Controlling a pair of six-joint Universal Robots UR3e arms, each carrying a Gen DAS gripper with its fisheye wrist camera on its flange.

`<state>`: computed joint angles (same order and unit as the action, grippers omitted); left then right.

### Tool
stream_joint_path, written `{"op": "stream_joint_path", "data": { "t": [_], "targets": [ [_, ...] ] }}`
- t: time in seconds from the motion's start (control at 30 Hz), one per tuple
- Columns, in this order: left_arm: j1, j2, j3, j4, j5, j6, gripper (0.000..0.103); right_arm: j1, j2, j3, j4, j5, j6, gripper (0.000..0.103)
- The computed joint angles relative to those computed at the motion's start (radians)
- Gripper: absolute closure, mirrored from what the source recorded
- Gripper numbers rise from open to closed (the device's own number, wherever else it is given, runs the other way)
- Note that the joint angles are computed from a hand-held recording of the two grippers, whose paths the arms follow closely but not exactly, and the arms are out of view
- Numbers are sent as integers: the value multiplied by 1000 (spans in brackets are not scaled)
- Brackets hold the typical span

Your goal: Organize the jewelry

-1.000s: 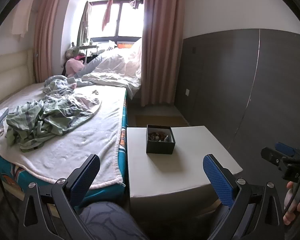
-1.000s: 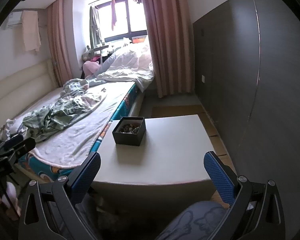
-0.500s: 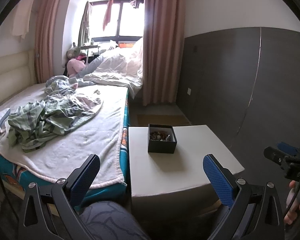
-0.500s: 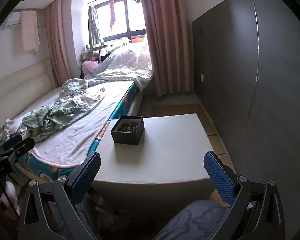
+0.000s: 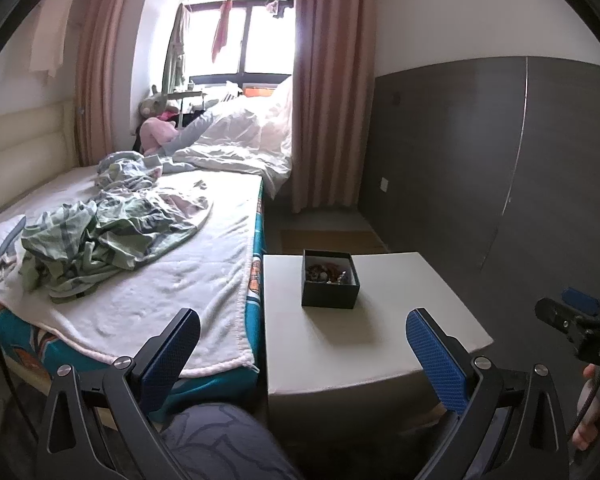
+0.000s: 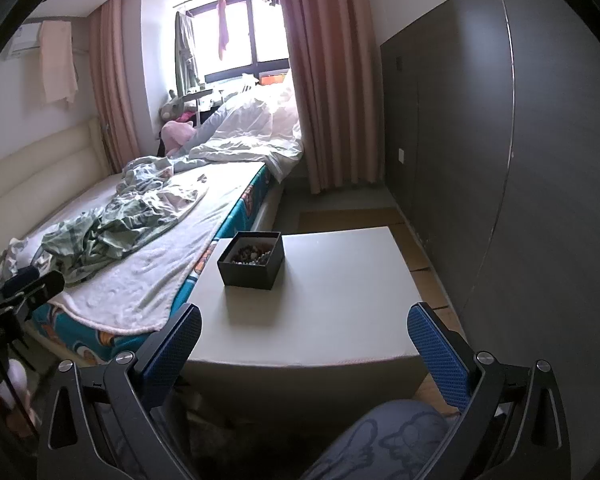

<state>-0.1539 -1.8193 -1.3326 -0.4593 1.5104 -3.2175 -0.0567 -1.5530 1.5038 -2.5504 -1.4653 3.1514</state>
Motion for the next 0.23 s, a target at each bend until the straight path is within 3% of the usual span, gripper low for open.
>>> {"op": "stream_joint_path", "data": {
  "t": [0.23],
  "targets": [
    [-6, -10, 12, -4, 3, 1, 0, -1, 0, -1, 5, -1, -1, 0]
  ]
}}
